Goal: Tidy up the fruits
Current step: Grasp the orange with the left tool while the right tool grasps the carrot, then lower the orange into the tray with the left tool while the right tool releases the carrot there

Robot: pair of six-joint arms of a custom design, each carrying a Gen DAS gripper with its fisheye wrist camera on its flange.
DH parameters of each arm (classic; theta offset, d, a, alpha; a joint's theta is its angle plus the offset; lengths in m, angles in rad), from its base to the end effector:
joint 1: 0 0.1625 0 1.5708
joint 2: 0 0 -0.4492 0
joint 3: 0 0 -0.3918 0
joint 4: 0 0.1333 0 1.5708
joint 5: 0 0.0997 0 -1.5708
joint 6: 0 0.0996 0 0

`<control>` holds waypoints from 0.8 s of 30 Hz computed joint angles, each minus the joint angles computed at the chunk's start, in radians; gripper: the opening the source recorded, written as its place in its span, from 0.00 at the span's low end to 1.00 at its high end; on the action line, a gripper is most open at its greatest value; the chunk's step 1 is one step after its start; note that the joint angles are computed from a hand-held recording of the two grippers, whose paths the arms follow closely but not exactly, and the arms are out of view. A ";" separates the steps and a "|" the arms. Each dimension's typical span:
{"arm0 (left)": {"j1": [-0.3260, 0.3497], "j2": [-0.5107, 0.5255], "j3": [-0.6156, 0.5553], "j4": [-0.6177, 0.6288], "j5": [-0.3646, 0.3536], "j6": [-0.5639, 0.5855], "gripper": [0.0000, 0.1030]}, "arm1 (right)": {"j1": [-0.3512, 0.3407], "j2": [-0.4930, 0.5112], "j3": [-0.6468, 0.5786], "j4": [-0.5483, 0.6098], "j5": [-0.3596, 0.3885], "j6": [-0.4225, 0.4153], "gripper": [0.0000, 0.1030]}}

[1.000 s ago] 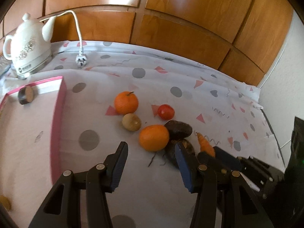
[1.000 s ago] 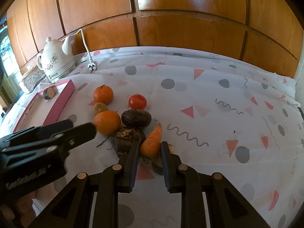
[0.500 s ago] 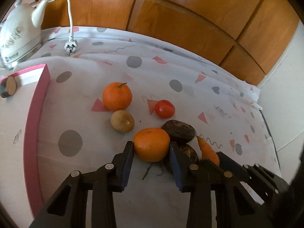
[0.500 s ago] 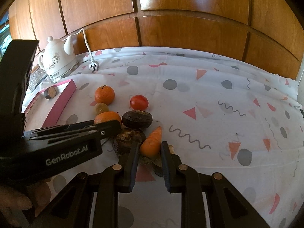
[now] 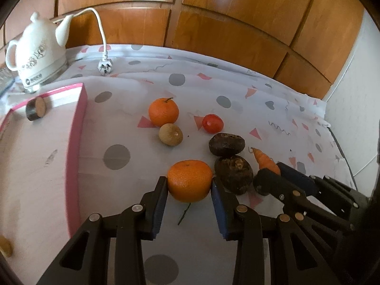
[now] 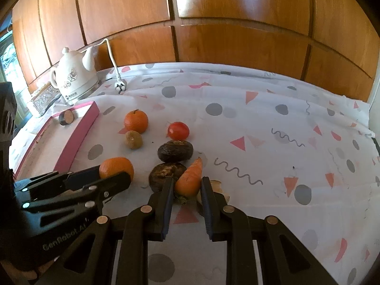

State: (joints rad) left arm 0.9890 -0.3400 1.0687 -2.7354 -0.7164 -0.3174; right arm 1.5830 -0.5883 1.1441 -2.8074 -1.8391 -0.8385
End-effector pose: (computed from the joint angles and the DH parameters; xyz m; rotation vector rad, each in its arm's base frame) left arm -0.2841 -0.8111 0.0342 0.0760 2.3949 -0.9472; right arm 0.1172 -0.8431 0.1932 0.9396 -2.3690 0.6878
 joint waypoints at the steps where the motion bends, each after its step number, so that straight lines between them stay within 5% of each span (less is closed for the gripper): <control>1: -0.004 -0.006 0.012 -0.007 0.006 -0.001 0.36 | 0.001 -0.003 0.007 -0.006 0.002 -0.003 0.22; 14: -0.042 -0.097 0.182 -0.138 0.089 0.005 0.36 | 0.018 -0.042 0.089 -0.063 0.031 -0.026 0.22; 24: -0.053 -0.203 0.353 -0.247 0.214 -0.037 0.36 | 0.054 -0.056 0.129 0.003 0.100 -0.038 0.22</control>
State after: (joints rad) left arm 0.9365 -0.5428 1.4217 -2.9829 -0.5021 -0.3546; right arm 1.6366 -0.6439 1.2735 -2.8047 -1.7392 -0.8765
